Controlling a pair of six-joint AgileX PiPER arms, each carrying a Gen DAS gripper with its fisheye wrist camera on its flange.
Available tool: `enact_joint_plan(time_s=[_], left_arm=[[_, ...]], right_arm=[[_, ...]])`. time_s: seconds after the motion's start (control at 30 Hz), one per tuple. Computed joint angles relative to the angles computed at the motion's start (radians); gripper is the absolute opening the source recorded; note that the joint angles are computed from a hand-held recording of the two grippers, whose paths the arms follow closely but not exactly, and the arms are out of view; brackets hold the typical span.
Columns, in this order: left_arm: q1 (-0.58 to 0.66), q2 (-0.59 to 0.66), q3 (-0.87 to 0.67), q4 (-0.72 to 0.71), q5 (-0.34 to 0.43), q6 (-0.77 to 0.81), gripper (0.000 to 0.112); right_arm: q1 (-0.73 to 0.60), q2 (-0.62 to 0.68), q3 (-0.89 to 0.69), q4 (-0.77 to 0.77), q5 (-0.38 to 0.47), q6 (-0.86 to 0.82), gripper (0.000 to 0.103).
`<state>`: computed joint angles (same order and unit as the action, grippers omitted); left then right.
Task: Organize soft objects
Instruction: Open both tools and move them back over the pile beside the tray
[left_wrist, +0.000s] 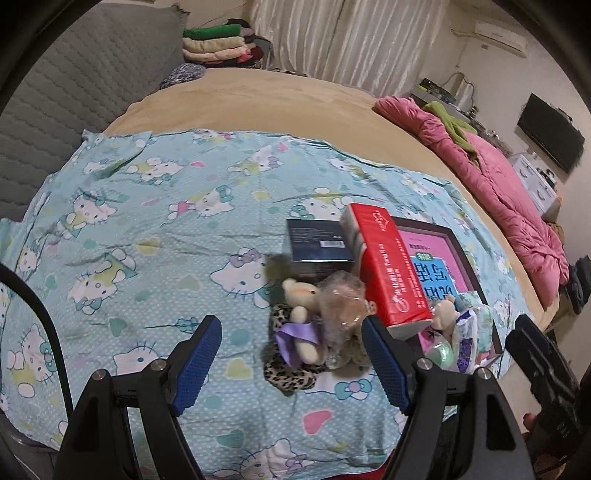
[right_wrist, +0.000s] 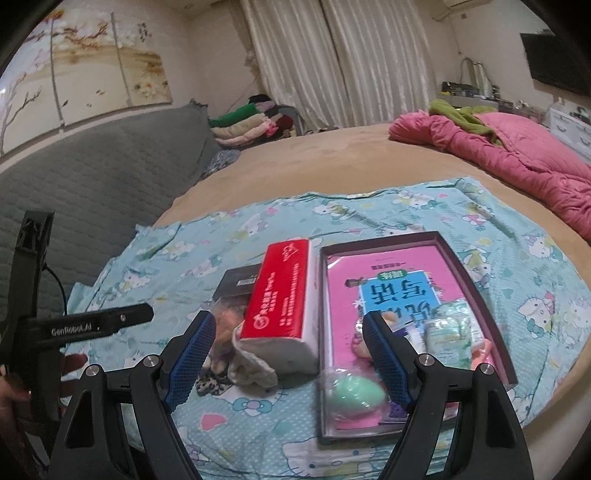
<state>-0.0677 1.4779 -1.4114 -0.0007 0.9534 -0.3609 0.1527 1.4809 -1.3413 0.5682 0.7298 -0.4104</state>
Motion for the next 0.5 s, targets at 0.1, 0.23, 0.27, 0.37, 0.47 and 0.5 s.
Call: enact_joint_plan(time_s=[0.1,0.23,0.27,0.37,0.47,0.5], left_arm=[[0.018,-0.005,0.020,-0.020,-0.014,0.020,0.078],[0.026,-0.006,0.048,-0.059,-0.046,0.059,0.078],[0.025,-0.003,0.053,-0.066,-0.055,0.069,0.078],[0.020,0.017,0.061,-0.095,-0.070,0.094,0.078],[0.018,0.033,0.074,-0.113,-0.088,0.111,0.078],[0.016,0.037,0.077,-0.114,-0.092,0.117,0.078]], right_arm=[[0.035,0.001,0.009,-0.028,-0.010,0.013,0.083],[0.082,0.013,0.025,-0.076,-0.030,0.041,0.083],[0.091,0.017,0.028,-0.087,-0.033,0.049,0.083],[0.124,0.039,0.039,-0.127,-0.046,0.074,0.083],[0.145,0.064,0.046,-0.148,-0.056,0.081,0.083],[0.154,0.069,0.051,-0.157,-0.061,0.083,0.083]])
